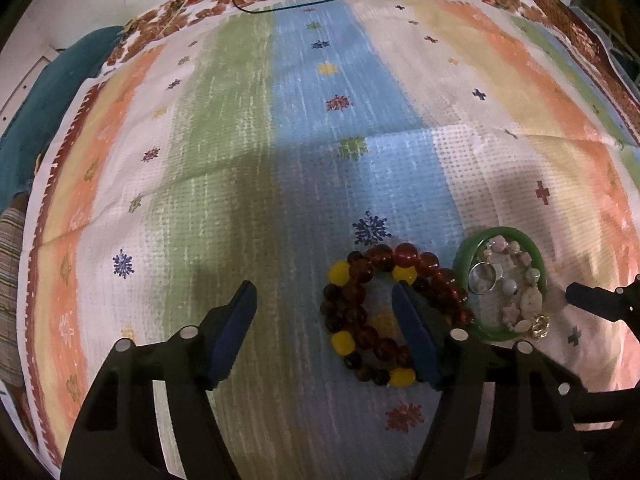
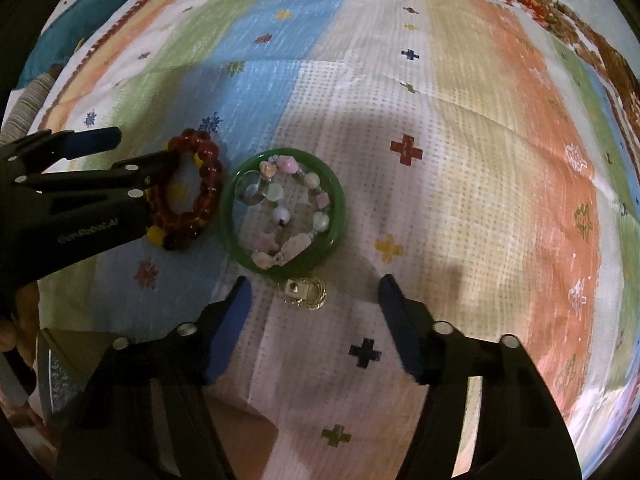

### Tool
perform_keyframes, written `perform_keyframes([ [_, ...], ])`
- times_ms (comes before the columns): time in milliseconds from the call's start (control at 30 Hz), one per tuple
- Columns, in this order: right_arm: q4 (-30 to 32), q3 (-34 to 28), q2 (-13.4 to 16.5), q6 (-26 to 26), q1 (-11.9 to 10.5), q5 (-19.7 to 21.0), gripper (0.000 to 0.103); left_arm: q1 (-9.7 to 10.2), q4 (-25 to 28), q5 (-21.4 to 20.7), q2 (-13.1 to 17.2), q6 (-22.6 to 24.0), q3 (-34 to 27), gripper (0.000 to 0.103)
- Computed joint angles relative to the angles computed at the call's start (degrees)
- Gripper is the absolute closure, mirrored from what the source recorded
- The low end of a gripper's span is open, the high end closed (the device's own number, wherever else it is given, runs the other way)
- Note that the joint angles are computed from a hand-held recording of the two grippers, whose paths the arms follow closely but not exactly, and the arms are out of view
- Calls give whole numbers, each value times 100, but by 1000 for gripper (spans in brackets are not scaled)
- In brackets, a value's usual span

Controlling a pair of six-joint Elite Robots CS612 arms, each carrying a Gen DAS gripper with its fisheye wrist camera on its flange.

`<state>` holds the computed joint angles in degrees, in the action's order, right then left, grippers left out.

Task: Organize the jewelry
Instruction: 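Grasp the red bead bracelet with the left gripper while the right grasps the gold pendant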

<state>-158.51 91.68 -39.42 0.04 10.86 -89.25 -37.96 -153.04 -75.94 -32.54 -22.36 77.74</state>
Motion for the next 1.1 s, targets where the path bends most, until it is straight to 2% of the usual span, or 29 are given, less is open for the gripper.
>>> perform_keyframes([
  [67, 16, -32, 22, -41, 23, -75, 49, -3, 33, 27, 25, 67, -27, 36],
  [167, 55, -55, 36, -104, 45, -164, 57, -34, 79, 282, 59, 163, -49, 41],
  [233, 105, -67, 34, -94, 30, -42, 67, -5, 104, 159, 78, 170, -78, 45],
  [300, 146, -71, 33, -73, 12, 104, 79, 15, 43, 47, 76, 178, -70, 57],
  [333, 136, -47, 20, -77, 1, 117, 80, 14, 15, 31, 74, 197, -65, 62],
  [400, 94, -16, 8, -87, -11, 93, 85, 9, -31, 0, 67, 226, -54, 79],
  [500, 65, -1, 6, -21, -38, 139, 94, 0, -86, -11, 55, 236, -32, 84],
  [567, 72, 0, 3, 42, -66, 222, 95, 9, -120, -53, 50, 240, -25, 89],
  [767, 53, 20, -22, 44, -80, 251, 98, 50, -212, -165, 5, 119, 40, 90],
  [1100, -254, 137, -132, 174, -118, 262, 98, 72, -501, -54, -156, -175, 242, 90],
])
